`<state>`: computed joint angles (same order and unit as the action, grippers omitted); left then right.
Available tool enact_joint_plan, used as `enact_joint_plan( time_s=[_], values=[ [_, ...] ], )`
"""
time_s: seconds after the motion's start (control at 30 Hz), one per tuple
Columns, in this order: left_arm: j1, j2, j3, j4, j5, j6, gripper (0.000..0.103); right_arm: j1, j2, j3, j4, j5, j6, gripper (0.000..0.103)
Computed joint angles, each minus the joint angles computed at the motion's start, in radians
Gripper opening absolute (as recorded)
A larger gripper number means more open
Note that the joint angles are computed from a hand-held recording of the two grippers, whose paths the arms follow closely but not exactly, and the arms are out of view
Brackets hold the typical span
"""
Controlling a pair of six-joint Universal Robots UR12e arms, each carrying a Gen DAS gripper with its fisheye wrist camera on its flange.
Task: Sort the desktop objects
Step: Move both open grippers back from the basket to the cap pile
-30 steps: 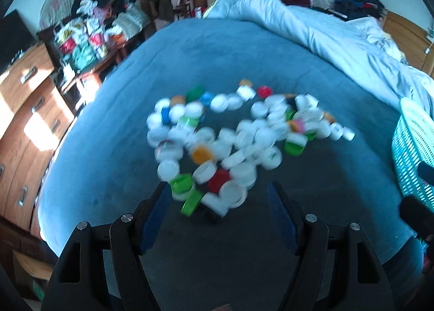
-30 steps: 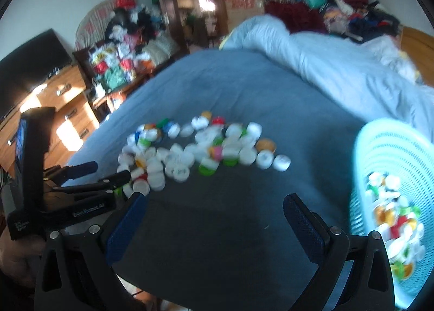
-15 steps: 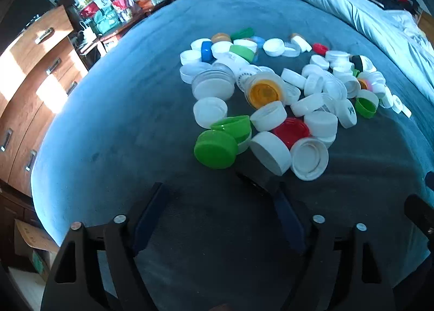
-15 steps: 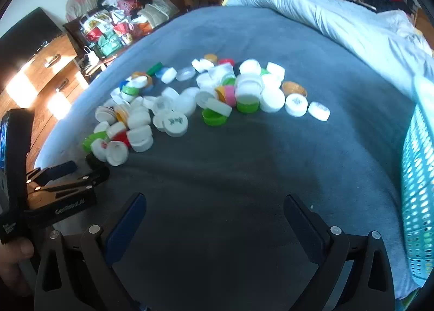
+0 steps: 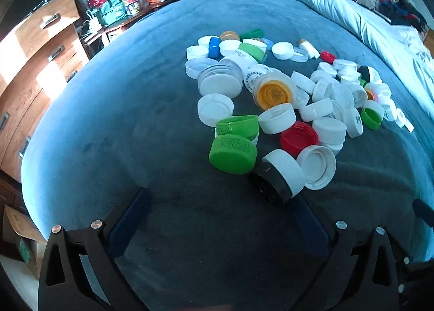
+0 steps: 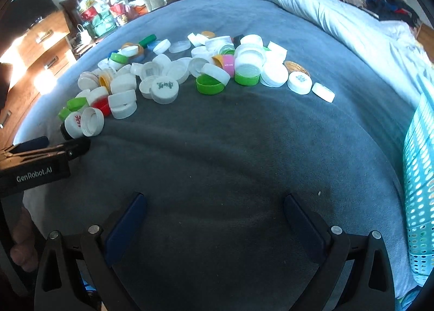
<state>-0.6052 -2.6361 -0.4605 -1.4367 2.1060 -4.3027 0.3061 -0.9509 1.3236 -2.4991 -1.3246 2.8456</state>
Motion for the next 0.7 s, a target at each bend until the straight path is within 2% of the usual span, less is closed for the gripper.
enact_joint_plan(
  time_s=[0.1,0.2,0.3,0.7],
  values=[
    [-0.003,0.003,-0.014,0.021,0.022,-0.003,0.101,0.001,-0.003,0.023,-0.061,-0.007,0.009,0.103],
    [-0.007,0.003,-0.02,0.03,0.043,0.0,0.102,0.001,-0.009,0.083,-0.22,-0.004,0.048,0.103],
    [-0.006,0.003,-0.023,0.035,0.05,0.002,0.102,0.002,-0.012,0.116,-0.308,-0.014,0.067,0.103],
    [-0.002,0.007,-0.033,0.05,0.037,0.013,0.102,0.008,-0.012,0.113,-0.302,-0.029,0.069,0.103]
  ],
)
